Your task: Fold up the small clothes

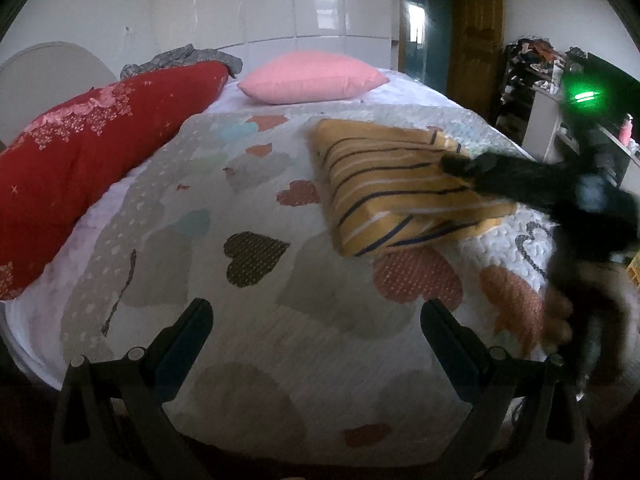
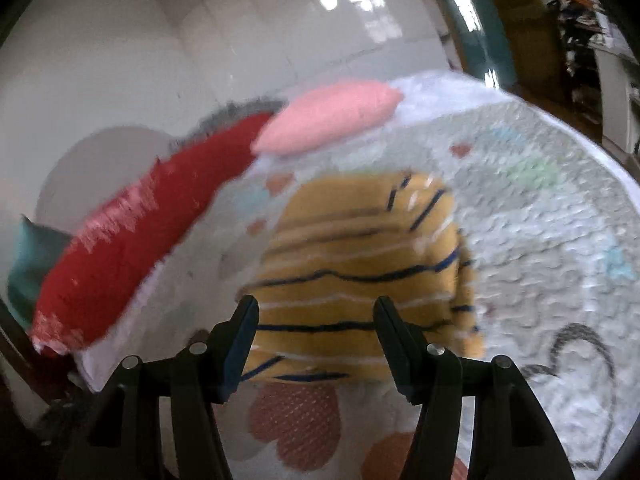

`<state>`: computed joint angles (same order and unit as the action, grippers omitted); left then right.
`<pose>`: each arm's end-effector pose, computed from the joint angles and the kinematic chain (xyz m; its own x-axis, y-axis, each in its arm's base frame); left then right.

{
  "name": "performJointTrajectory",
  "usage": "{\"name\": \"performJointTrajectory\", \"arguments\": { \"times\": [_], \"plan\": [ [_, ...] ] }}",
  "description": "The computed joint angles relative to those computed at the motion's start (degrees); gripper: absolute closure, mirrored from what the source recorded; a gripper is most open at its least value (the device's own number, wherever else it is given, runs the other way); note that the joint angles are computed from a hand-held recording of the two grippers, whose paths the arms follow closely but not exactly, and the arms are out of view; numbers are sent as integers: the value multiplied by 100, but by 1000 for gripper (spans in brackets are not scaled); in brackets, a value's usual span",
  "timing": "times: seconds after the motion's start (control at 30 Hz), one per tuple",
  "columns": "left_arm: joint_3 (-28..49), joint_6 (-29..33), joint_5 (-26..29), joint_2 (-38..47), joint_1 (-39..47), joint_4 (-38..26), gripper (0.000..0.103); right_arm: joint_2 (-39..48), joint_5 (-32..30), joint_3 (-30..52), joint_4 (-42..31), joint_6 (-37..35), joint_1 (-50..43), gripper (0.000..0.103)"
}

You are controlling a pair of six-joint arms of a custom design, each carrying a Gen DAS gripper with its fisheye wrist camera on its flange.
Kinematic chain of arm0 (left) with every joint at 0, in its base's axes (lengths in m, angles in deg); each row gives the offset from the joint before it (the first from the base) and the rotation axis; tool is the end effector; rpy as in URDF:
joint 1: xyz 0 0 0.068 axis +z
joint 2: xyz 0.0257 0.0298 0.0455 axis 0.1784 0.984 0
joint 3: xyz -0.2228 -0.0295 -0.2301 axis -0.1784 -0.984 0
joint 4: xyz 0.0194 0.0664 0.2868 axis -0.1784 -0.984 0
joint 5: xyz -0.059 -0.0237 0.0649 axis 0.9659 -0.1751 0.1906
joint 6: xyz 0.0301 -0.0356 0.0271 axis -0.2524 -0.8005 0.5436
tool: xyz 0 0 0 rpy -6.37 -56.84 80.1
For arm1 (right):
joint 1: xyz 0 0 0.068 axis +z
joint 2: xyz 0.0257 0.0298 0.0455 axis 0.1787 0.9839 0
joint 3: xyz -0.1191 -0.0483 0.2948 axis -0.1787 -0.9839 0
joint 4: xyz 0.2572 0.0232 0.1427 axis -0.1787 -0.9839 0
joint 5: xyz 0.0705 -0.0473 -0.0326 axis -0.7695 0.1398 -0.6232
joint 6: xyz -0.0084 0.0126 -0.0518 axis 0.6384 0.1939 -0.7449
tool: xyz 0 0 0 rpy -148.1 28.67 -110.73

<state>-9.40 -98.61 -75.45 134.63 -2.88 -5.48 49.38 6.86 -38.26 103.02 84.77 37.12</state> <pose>0.2368 -0.0433 0.1104 -0.6967 -0.1304 -0.7054 -0.2162 0.9758 0.0332 0.3664 0.1928 0.0808 -0.6908 0.0236 -0.7227 -0.3670 0.8497 0.3786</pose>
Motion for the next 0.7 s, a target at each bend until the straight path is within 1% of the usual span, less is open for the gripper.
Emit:
{"name": "performJointTrajectory", "arguments": {
  "times": [0.07,0.1,0.13,0.17,0.3,0.4,0.5,0.7],
  "plan": [
    [-37,-16,-10,-15,60,-57,0,534,348,730,-1023,-57,61,39],
    [-39,-12,-11,-16,89,-82,0,616,377,780,-1079,-56,69,39],
    [-50,-13,-12,2,126,-94,0,579,484,612,-794,-77,109,39],
    [-53,-13,22,70,186,-86,0,479,682,475,-734,-182,195,39],
    [-8,2,295,318,377,-21,0,163,1273,35,-732,-462,398,37],
    [24,-31,405,462,384,3,0,-75,1229,-422,-536,-349,287,33],
    [52,-72,477,556,355,-26,0,-229,1086,-688,-432,-119,81,31],
    [175,-212,672,719,316,-148,0,-373,1017,-1056,-191,-52,-122,30]
  ]
}}
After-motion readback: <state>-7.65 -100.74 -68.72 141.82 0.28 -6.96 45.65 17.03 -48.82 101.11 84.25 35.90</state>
